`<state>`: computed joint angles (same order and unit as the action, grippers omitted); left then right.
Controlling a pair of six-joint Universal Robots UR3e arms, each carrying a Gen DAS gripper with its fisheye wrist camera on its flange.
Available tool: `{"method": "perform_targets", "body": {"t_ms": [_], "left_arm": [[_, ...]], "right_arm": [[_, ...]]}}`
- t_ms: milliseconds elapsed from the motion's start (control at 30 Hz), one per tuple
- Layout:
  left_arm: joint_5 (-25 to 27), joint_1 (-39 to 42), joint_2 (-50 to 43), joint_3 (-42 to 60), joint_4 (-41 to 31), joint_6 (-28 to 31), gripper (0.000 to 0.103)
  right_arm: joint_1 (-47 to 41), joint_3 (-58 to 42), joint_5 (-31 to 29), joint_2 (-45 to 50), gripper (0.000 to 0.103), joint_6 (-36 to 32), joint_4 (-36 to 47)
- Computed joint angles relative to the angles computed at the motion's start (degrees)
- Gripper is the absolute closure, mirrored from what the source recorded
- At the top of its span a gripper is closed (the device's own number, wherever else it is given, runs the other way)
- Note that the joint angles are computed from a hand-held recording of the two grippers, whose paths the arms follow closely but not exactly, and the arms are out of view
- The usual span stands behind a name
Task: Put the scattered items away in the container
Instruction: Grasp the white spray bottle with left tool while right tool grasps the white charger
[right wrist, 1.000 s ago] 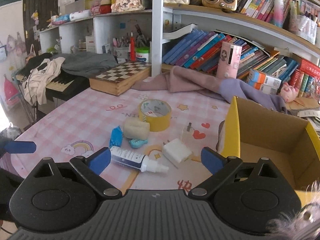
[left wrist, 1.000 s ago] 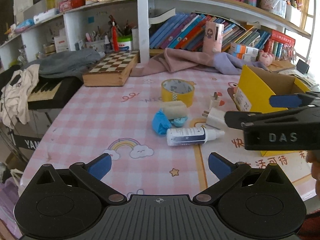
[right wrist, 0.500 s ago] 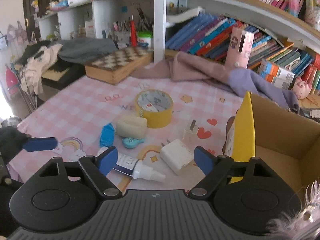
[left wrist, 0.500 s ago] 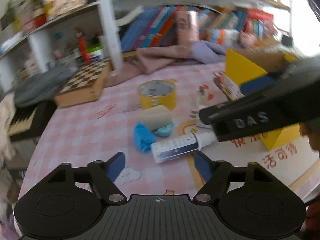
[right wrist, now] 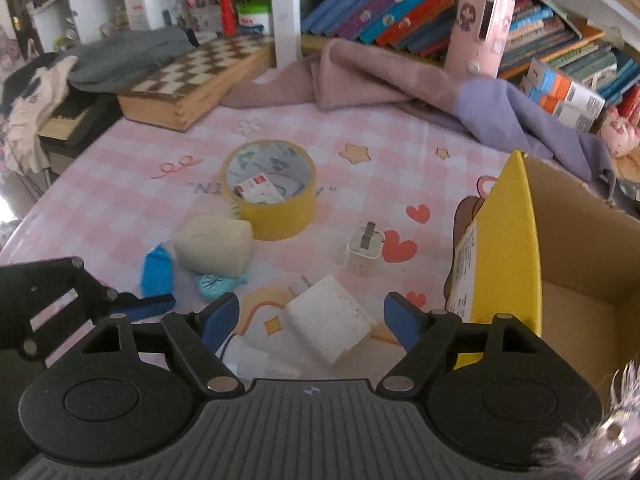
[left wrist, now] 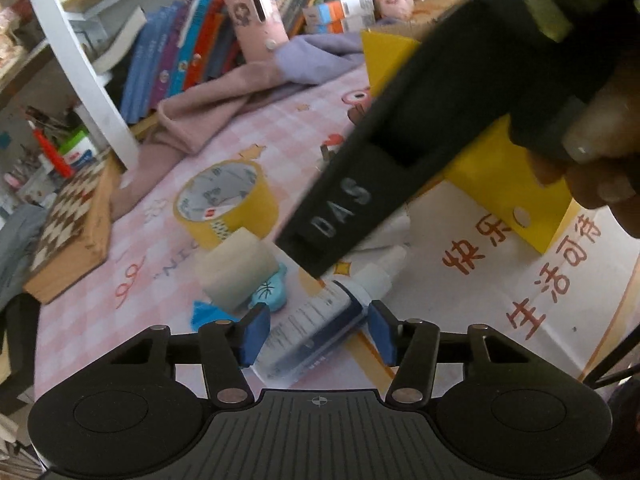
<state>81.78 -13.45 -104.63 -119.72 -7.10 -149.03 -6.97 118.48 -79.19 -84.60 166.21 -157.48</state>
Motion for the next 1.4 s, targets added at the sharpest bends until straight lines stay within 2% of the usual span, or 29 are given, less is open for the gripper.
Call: {"method": "perform_targets", "body": {"t_ms": [167,267,433,500,600,800,900,1000,1133,1267,1400], "left_arm": [[-0.7,0.7,-0.5,-0.2,0.6,-0.4,0.05],[-0.4,1.2,0.0,-0.5,0.2,-1.7,0.055],[-3.0,3.0,5.1,-1.0,-6.7,-6.1,0.073],[-4.9,3.8,7.5,-2.1,-9.1,-6.8,0.075],[-4.8,3.1,8.6,-3.7,-8.5,-6.8,0.073],[-3.5,2.5,5.8,-3.5,-5.0,-6.7,0.064],[-3.6,2.5,5.3,-3.5,-4.7,-7.4,0.064],[-3.7,2.8,6.0,-3.5,-5.8,-9.8,0.067],[-3.4,3.8,9.0,-5.5,-7.5,-11.6,0.067],[-3.4,4.3,11.8,-6.9,-9.9,-11.5,0.068],[-2.5,3.8,11.6,-6.8,-10.6,-10.3,0.063]], "right_arm": [[1.1,-4.4,-2.0,4.0,0.018,5.3,4.3],[1.7,-5.4,-2.9,5.5,0.018,8.2,4.9],[1.6,-6.4,-3.7,7.3,0.029,10.6,4.8],[1.0,-6.3,-3.4,7.5,0.036,11.3,5.2],[0.3,-6.1,-3.0,7.8,0.039,12.7,6.0],[0.5,-6.3,-3.2,9.1,0.038,14.0,4.5],[0.6,-6.9,-3.3,9.9,0.038,13.9,3.8],[0.3,-7.0,-2.6,9.4,0.05,12.1,4.7],[-1.6,-4.4,1.1,5.7,0.058,8.7,5.8],[-0.9,-4.1,0.6,4.9,0.057,6.1,6.6],[1.4,-5.9,-2.7,7.9,0.042,4.7,3.4]]}}
